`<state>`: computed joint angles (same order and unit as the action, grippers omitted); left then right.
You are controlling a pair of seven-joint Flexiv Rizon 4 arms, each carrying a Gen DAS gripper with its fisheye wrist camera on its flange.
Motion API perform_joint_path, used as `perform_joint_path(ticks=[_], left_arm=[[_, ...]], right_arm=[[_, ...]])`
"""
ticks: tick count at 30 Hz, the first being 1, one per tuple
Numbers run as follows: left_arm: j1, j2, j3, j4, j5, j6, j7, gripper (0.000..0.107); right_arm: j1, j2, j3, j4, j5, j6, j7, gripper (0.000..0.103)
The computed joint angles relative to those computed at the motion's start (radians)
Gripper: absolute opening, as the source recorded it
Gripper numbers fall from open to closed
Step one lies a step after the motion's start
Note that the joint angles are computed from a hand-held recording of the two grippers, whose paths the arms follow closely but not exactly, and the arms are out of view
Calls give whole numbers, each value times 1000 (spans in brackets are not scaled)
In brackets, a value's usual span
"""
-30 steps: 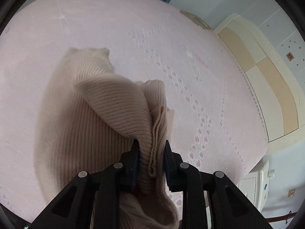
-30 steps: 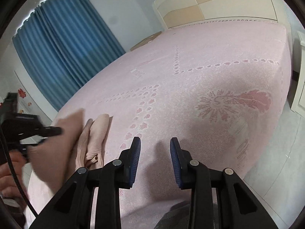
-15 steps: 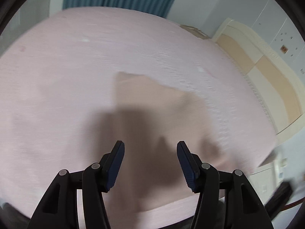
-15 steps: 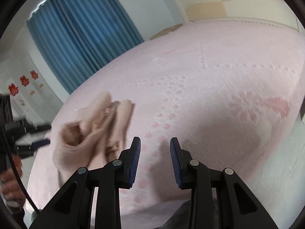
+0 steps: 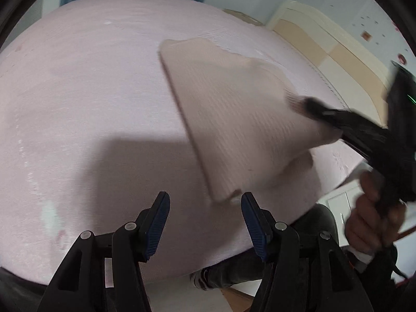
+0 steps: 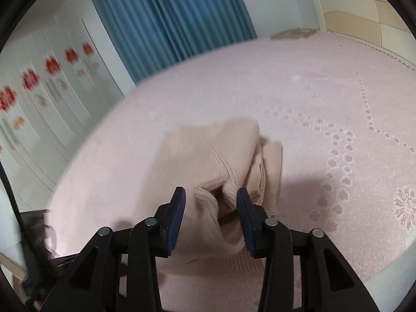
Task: Fold small clothes
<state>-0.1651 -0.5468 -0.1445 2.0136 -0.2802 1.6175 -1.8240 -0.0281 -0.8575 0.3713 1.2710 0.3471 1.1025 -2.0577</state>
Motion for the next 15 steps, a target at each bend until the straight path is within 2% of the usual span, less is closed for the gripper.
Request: perform_joint_path(ticks=[1,2,3,4,6,7,8,10,11,13,15], left_arm=[[-13,-29,-14,-26,-61,34,57,55],[-30,-43,4,-62,-58,5,49,55],[-20,-54,4,-77,-6,0,-3,53],[6,-63,-20,-85,21,1,-34,52],[82,-74,-122,-59,-14,42,9,52],[132,-79,-178,-38,-10,76,17,52],[155,-81,-201,-20,-2,105,12,52],[207,-74,-249,25,18,156,-17,52],[244,-76,-282,42,32,171,-35,52],[297,-81,-321,59,58,180,-71,52],[306,-84,-315,60,78,178,-97,52]], right_arm=[[29,-7,-33,-2,-29,1,18,16],[34,-8,-37,6,-40,19,8,14],[22,-4,-18,25,-40,57,-38,13],[5,1,4,44,-40,88,-85,8],[-74,8,99,94,2,217,-213,5],[-126,4,151,82,69,211,-264,5],[-168,-1,169,52,138,152,-251,5],[-169,-19,134,44,96,108,-124,5],[-127,-23,71,54,51,99,-70,5],[-58,-29,-21,75,8,105,-20,5],[-50,-27,-25,100,-15,141,-16,6]])
